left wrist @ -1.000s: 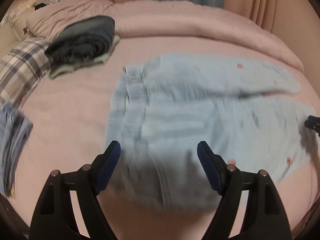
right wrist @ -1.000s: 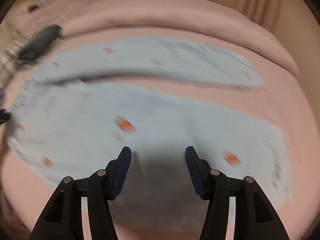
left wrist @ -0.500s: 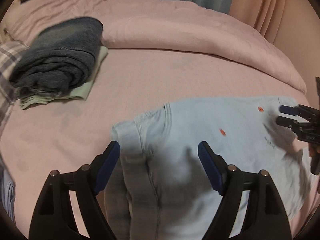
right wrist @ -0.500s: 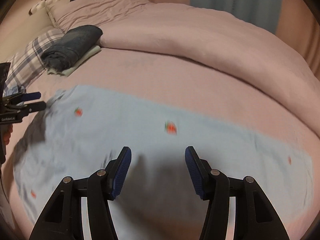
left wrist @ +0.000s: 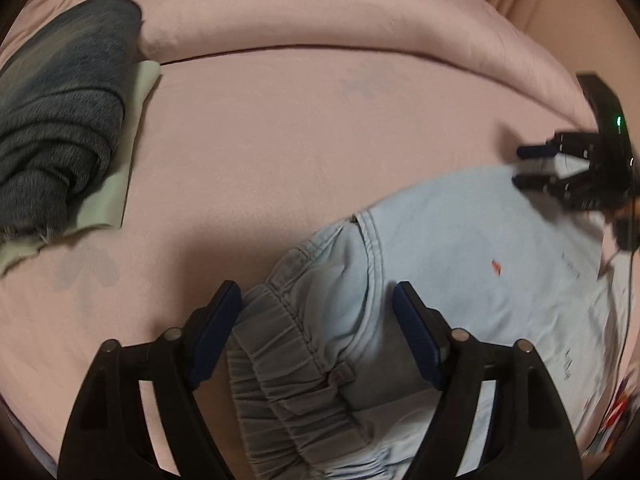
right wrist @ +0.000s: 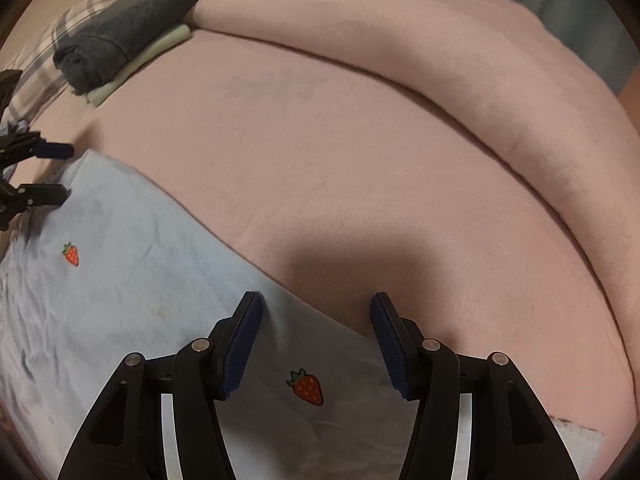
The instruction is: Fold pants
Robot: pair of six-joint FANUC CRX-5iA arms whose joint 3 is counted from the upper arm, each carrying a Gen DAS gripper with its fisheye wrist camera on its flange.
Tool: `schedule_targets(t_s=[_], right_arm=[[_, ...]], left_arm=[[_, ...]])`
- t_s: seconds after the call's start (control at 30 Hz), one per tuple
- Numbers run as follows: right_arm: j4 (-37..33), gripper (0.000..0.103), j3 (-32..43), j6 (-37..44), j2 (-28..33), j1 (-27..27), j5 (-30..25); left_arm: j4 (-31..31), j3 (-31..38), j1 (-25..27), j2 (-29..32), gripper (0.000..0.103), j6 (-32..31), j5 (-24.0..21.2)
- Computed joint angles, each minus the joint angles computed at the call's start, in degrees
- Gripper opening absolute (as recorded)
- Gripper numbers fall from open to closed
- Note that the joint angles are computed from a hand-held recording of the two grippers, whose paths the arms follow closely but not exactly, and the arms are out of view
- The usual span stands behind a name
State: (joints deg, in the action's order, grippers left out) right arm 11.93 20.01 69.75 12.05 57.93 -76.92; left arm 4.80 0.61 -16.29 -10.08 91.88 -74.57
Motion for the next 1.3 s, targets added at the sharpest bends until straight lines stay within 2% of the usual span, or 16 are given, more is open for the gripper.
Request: schedule_targets(t_s=[0.03,0.1,0.2,0.27,0.47,0.57,0.63,0.77,0.83,0.9,0.93,0.97,1.0,1.03,1.17,1.3], right_arm=[[-1.0,0.053,0.9,0.9,0.3,-0.2,-1.1],[-1.8,0.036,1.6,3.1,0.2,0.2,-2.7],[0.3,0.016,0.9,4.1,-0.1,2.1,-4.0],[3.1,0.013,-0.4,4.1,-0.6,3.7,-4.3],[4.1,0.011,-1.6,3.4,-2.9,4.7,-4.1],[5.8,0.011,0.3,3.5,-0.3,5.1,-5.7],[5.9,0.011,1.2,3.6,1.0,5.0,-6.5],[5.0,0.013,2.6,3.3,2.5,4.6,-7.2],[4.4,0.028,4.3,3.0,4.0,3.8,-7.5],[3.8,0.032,4.5,1.0,4.4,3.1,-6.4],[3.1,0.032,4.5,-0.2,4.2,2.8,-5.8],[3.0,0.031,4.1,-0.8,3.9,2.9,-5.2],[3.6,0.015,3.4,-0.9,3.5,3.4,-4.4],[4.8,0.008,1.9,-0.5,2.4,4.0,-3.8],[10.2,0.008,0.2,-2.9,0.8,6.0,-2.1],[9.8,0.008,4.6,-1.5,4.6,5.9,-4.6]], left_arm=[[-1.2,1.1,-0.5,0.7,0.065,-0.2,-0.8],[-2.3,2.1,-0.5,1.1,0.038,-0.6,-1.6],[-2.4,2.5,0.2,0.9,0.026,1.1,-2.2],[-2.9,2.9,-0.3,0.7,0.021,1.7,-2.3],[-6.1,6.1,-2.8,2.6,0.026,1.1,-3.5],[-7.3,7.7,-2.6,4.1,0.056,1.5,-3.8],[-4.8,7.8,-1.6,5.2,0.061,0.1,-3.9],[-1.5,9.1,-1.4,8.5,0.056,-2.8,-5.0],[-1.9,9.9,-1.9,9.4,0.051,-3.1,-5.2],[-1.6,10.4,-2.6,9.8,0.027,-3.1,-4.7],[-3.2,11.2,-3.1,9.9,0.023,-2.7,-5.0],[-5.2,12.9,-4.4,10.9,0.018,-1.4,-5.4],[-6.3,13.6,-5.2,11.0,0.016,-0.6,-5.4],[-8.0,14.1,-6.4,10.8,0.016,0.6,-5.1],[-6.7,12.9,-5.5,8.7,0.016,1.0,-1.8],[-12.0,14.6,-8.8,9.7,0.015,3.1,-5.2]])
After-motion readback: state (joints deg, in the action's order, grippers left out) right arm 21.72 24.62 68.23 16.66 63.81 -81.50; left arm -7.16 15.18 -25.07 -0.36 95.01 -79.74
